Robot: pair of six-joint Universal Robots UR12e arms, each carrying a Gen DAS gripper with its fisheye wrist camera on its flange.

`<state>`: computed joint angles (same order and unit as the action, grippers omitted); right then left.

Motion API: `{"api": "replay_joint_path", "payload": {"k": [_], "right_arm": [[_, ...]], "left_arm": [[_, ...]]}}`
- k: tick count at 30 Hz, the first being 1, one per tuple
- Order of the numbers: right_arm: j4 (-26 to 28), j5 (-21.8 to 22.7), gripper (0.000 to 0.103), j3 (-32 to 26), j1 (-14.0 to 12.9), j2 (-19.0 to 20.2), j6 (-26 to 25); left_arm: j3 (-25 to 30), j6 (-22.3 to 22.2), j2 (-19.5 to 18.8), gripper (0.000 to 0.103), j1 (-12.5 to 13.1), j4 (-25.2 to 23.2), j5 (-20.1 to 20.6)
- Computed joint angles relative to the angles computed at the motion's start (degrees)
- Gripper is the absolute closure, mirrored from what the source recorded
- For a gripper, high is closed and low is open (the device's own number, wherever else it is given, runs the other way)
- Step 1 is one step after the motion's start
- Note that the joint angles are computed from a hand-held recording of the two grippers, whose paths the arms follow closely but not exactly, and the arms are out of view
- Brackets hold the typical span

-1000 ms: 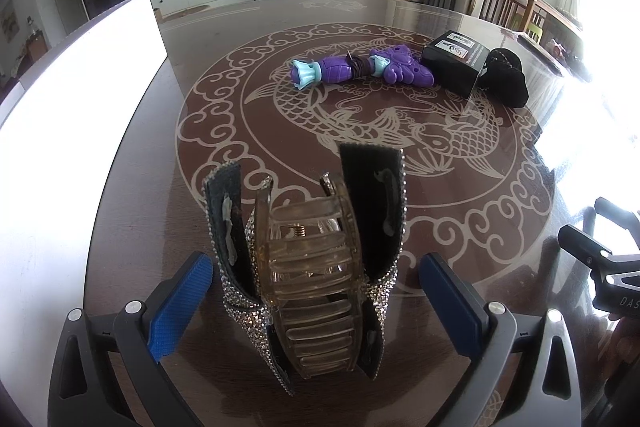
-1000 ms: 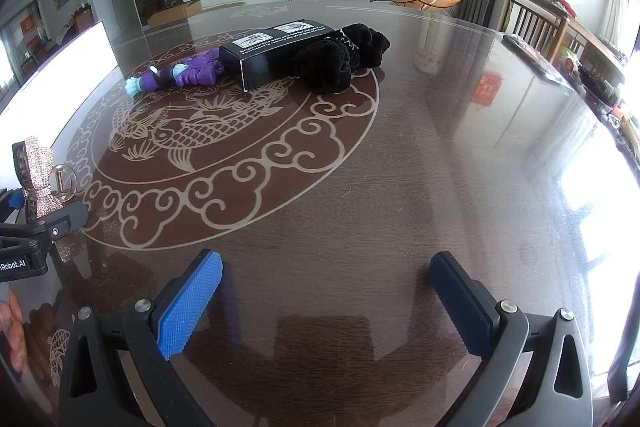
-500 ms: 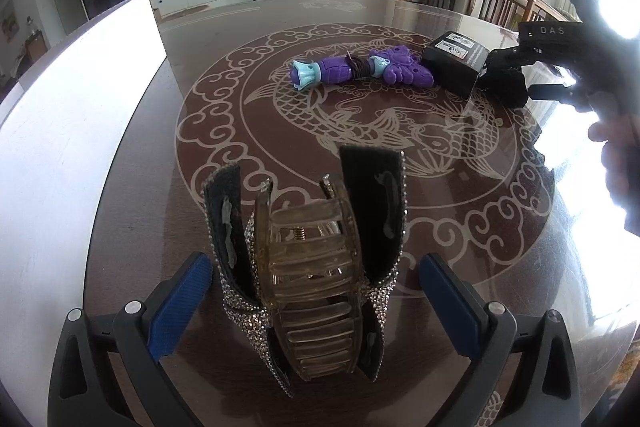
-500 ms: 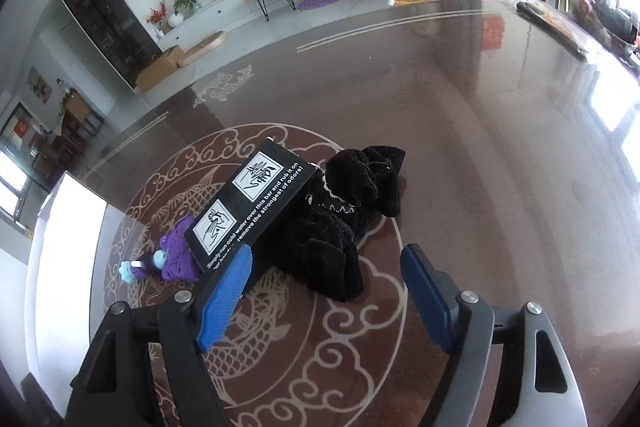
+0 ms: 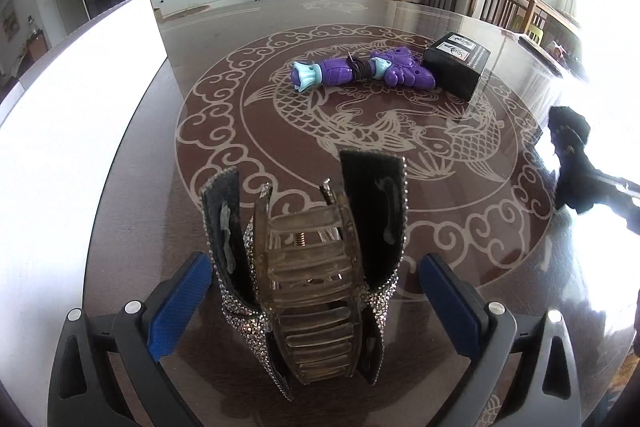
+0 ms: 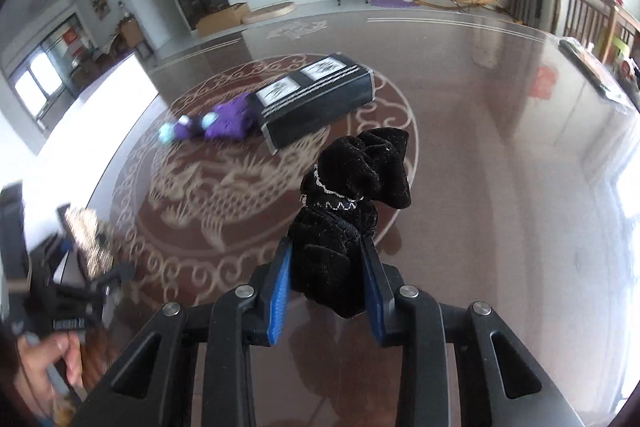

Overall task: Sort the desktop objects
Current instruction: 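Hold the claw clip in the left gripper while the right gripper grasps the black fuzzy hat, then carry the claw clip and black hat over the white bin with both grippers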

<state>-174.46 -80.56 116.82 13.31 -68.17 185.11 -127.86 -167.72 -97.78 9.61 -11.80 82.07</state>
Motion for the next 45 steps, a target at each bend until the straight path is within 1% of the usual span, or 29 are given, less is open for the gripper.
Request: {"api": "replay_joint_path", "payload": {"k": [4, 6, 7, 8, 9, 10, 12, 13, 14, 17, 18, 20, 21, 22, 23, 24, 25, 26, 27, 28, 29, 32, 34, 36, 38, 41, 42, 45], "right_arm": [[-7.2, -0.6, 0.07, 7.7, 1.3, -3.4, -4.8], [-9.6, -1.0, 0.069, 10.0, 1.9, -4.3, -5.2], [-10.5, -1.0, 0.066, 10.8, 1.9, -4.5, -5.0], [-11.1, -0.8, 0.062, 11.4, 2.0, -4.7, -4.6], [-11.7, -0.7, 0.05, 11.8, 2.0, -4.9, -4.1], [-12.1, -0.5, 0.036, 12.0, 1.7, -4.9, -3.8], [-12.5, -0.7, 0.023, 12.0, 1.6, -4.9, -2.8], [-12.5, -0.3, 0.022, 12.0, 1.3, -4.9, -2.3], [-11.8, 0.3, 0.022, 11.8, 0.9, -5.0, -1.7], [-6.7, 1.4, 0.022, 10.3, 0.2, -5.2, -0.2], [-5.3, 1.6, 0.022, 9.8, 0.2, -5.1, 0.3], [-2.1, 1.9, 0.022, 8.0, 0.5, -4.6, 0.3], [-0.4, 1.4, 0.022, 7.0, 0.8, -4.2, 0.1], [1.4, 0.6, 0.02, 6.0, 1.3, -3.8, -0.1], [2.1, -0.6, 0.02, 5.1, 1.9, -3.4, -0.6], [3.3, -1.1, 0.021, 4.3, 2.4, -3.0, -1.3], [4.3, -3.1, 0.032, 3.6, 3.2, -2.8, -2.1], [4.7, -5.1, 0.042, 3.2, 3.9, -2.6, -2.7], [4.7, -6.4, 0.06, 3.1, 4.4, -2.6, -3.1], [4.9, -7.1, 0.068, 3.2, 4.6, -2.7, -3.2], [5.0, -7.0, 0.068, 3.4, 4.7, -3.0, -3.1], [2.8, -6.9, 0.068, 4.7, 4.7, -4.2, -3.2], [1.6, -6.2, 0.068, 5.5, 4.7, -5.5, -3.8], [1.6, -5.4, 0.068, 5.6, 4.7, -6.8, -4.5], [1.5, -4.3, 0.068, 5.0, 5.2, -7.7, -5.4], [1.5, -0.7, 0.068, 2.5, 6.4, -8.0, -6.1], [1.6, 1.0, 0.068, 1.3, 7.0, -7.8, -6.2], [2.2, 6.8, 0.068, -3.1, 9.4, -6.2, -6.1]], "left_arm": [[0.0, 0.0, 0.0, 0.0, 0.0, 0.0, 0.0], [0.0, 0.0, 0.0, 0.0, 0.0, 0.0, 0.0], [0.0, 0.0, 0.0, 0.0, 0.0, 0.0, 0.0], [0.0, 0.0, 0.0, 0.0, 0.0, 0.0, 0.0], [0.0, -0.1, 0.0, 0.0, 0.0, 0.0, 0.1], [0.0, -0.1, 0.0, 0.0, 0.0, 0.1, 0.1], [0.0, -0.1, 0.0, 0.0, 0.0, 0.1, 0.1], [0.0, -0.1, 0.0, 0.0, 0.0, 0.1, 0.1], [0.0, -0.1, 0.0, 0.0, 0.0, 0.1, 0.1], [0.0, 0.6, 0.1, 0.0, 0.1, -0.6, -0.4], [0.3, 1.9, 0.3, 0.0, 0.2, -1.9, -0.8], [1.4, 5.5, 0.9, 0.0, 0.8, -6.6, -2.2], [1.8, 6.2, 1.1, 0.0, 1.0, -8.3, -2.4], [2.0, 5.9, 1.3, 0.0, 1.2, -9.1, -2.7], [1.7, 5.6, 1.6, 0.0, 1.8, -8.9, -3.8], [1.3, 5.6, 1.8, 0.014, 2.4, -8.1, -5.2], [0.9, 5.7, 2.0, 0.031, 2.8, -7.3, -5.8], [0.7, 6.0, 2.3, 0.038, 2.9, -6.8, -6.1], [0.4, 6.4, 2.5, 0.051, 3.3, -6.4, -7.3], [-0.1, 6.5, 2.8, 0.051, 3.5, -5.4, -8.1], [-0.7, 6.4, 3.2, 0.051, 3.7, -3.7, -8.8], [-3.0, 5.4, 5.3, 0.051, 4.3, 0.9, -11.0], [-4.1, 4.3, 7.3, 0.051, 5.2, 1.9, -13.6], [-5.1, 3.1, 9.8, 0.051, 6.7, 2.0, -16.6], [-5.6, 2.0, 12.7, 0.051, 9.0, 0.7, -20.2], [-5.8, 0.8, 16.7, 0.051, 14.0, -1.8, -25.1], [-5.7, 0.8, 17.8, 0.051, 15.7, -2.8, -25.9], [-4.7, 1.6, 19.9, 0.051, 20.9, -5.8, -26.3]]}}
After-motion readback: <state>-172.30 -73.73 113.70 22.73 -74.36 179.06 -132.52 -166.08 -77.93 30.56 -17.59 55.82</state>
